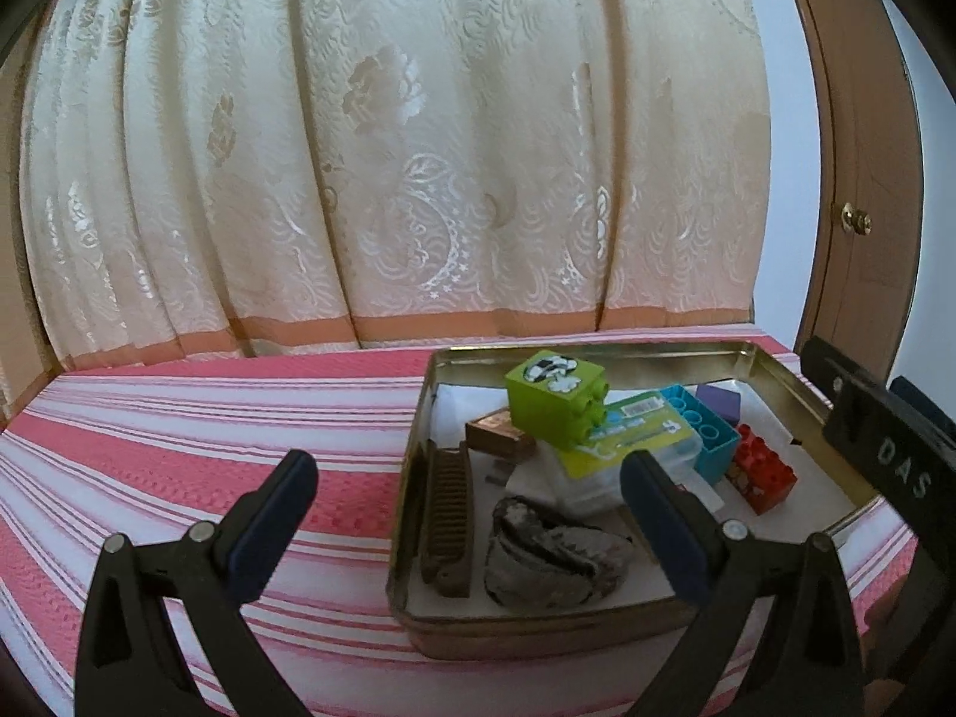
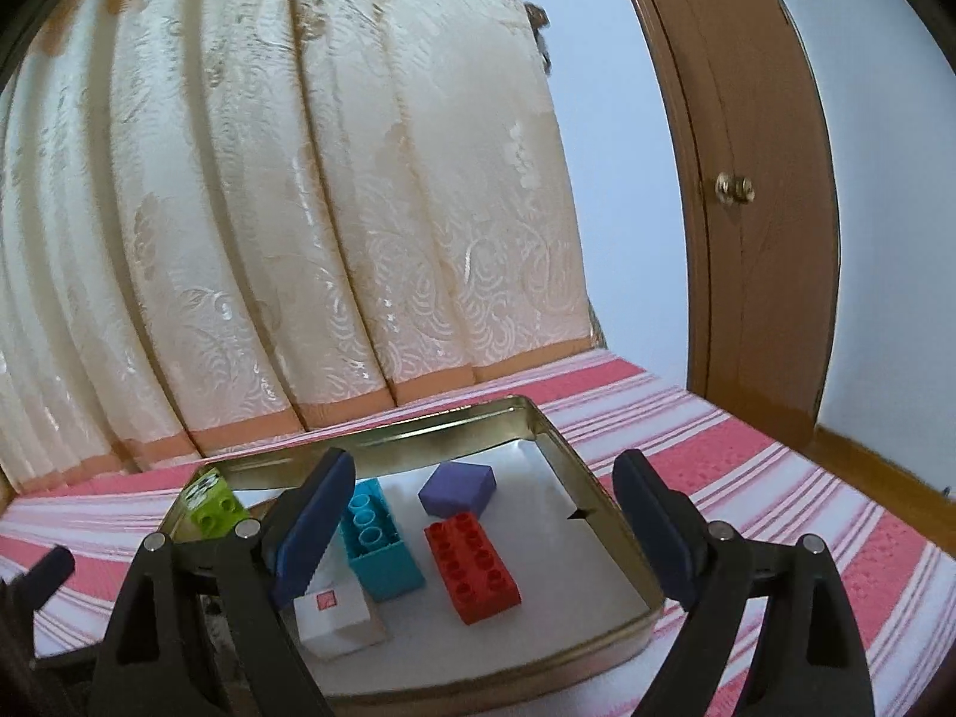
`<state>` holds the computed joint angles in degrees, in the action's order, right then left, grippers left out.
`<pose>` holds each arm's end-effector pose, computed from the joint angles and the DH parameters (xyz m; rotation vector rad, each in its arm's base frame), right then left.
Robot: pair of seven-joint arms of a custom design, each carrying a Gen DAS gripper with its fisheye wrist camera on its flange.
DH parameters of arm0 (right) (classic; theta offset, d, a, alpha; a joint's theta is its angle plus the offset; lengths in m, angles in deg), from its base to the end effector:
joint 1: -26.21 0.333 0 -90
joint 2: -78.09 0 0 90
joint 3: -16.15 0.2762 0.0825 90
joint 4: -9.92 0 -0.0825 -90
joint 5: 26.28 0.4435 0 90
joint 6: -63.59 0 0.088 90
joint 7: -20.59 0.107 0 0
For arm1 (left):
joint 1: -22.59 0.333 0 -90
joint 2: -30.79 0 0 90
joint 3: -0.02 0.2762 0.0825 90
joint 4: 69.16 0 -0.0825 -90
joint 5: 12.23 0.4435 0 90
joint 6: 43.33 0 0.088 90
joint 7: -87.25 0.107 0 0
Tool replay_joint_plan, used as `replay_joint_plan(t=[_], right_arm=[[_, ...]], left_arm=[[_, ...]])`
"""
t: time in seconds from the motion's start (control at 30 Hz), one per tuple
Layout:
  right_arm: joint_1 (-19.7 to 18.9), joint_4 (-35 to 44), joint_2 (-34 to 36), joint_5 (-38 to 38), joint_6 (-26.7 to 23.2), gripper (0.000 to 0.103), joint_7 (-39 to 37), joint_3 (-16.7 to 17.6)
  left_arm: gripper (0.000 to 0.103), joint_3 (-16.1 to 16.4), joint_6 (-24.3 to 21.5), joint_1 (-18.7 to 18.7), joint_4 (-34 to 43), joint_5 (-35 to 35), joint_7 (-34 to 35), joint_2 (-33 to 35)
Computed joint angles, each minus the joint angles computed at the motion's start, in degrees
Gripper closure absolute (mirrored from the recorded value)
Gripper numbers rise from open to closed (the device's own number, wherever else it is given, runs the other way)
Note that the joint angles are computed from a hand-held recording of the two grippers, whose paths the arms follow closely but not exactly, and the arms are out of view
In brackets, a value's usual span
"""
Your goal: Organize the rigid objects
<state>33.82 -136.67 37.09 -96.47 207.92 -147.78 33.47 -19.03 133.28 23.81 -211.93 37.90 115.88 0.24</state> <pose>0.4225 0.2071 0.5059 -1.0673 1.7803 -1.1688 0.4583 -0.2211 0.5024 -1.4229 1.6493 -1.0449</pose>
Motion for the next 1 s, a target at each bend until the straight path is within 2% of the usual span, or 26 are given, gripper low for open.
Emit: replay_joint_plan(t=[0.27, 0.43, 0.6, 0.9, 1.0], right_arm=[[2.3, -0.3, -1.2, -2.1, -6.5, 0.013, -1.4, 3.6], [4.3, -1.7, -2.9, -2.4, -6.4, 0.013, -0.7, 3.2], [5.0, -3.0, -4.4, -2.8, -5.9, 0.013, 0.4, 3.5], [6.7, -5.4, -8.3, -4.0, -7.3, 0.012, 2.4, 6.0], [7.1, -6.3, -9.8, -4.0, -8.3, 0.006, 3.8, 6.5]], left_arm=[[0.0, -4.1, 4.7, 5.5, -2.7, 2.3, -3.3, -4.3], [0.0, -4.8, 6.6, 6.7, -4.5, 1.6, -3.0, -6.6], [0.0, -4.1, 8.7, 6.8, -7.5, -0.8, -1.7, -9.3], [0.0, -7.6, 11.3, 10.1, -10.6, -5.6, 0.9, -13.6], [0.0, -8.4, 11.9, 10.7, -11.3, -7.1, 1.5, -14.7]])
